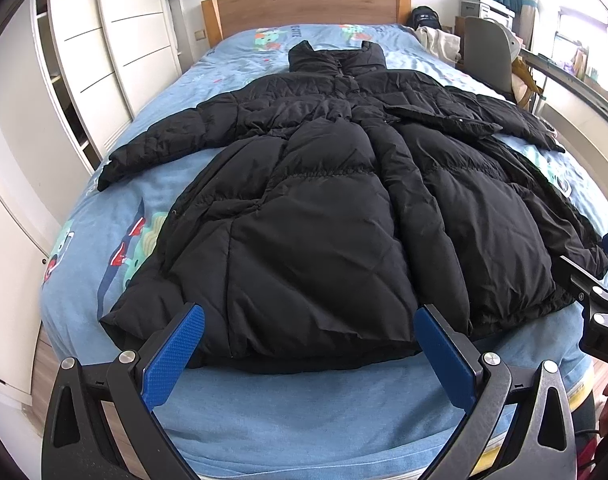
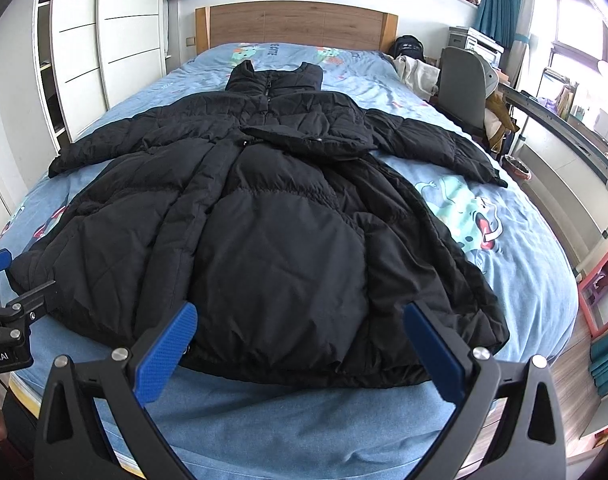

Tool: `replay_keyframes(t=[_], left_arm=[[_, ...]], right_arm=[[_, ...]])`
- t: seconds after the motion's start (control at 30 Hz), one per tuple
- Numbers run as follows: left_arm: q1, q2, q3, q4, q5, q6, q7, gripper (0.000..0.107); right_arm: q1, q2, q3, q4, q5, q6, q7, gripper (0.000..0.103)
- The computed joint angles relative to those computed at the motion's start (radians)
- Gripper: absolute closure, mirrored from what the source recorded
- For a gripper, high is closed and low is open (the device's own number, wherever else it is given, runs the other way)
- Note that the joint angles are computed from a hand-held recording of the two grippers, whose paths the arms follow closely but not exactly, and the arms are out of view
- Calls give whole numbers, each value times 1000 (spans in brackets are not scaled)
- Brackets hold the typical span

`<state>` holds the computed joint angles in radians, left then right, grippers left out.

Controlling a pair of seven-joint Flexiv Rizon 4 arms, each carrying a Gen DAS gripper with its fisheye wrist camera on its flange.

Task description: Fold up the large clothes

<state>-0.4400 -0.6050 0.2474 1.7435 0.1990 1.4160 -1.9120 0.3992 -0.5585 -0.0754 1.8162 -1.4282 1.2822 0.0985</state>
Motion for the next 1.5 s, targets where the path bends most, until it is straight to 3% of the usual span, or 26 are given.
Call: replay_keyframes(t=[0.77,1.0,1.17,1.27,1.5], left_arm=[[0,-3,3,-15,18,-23,-15,4],[0,-7,2,-34,28,-45,-28,4],[20,-1,-13,-30,25,-2,-26,4],[43,5,-32,-21,5,40,2,4],[68,14,-20,-82,-45,19,61,4]], right_arm=[[4,0,-4,-3,16,10,-18,0],[7,0,-2,-6,69,3,-70,0],[13,7,-14,-11,94,0,-82,0],[11,16,-22,-20,98,-2,-91,0],[-21,36,-45,-76,72,22,-86,0]])
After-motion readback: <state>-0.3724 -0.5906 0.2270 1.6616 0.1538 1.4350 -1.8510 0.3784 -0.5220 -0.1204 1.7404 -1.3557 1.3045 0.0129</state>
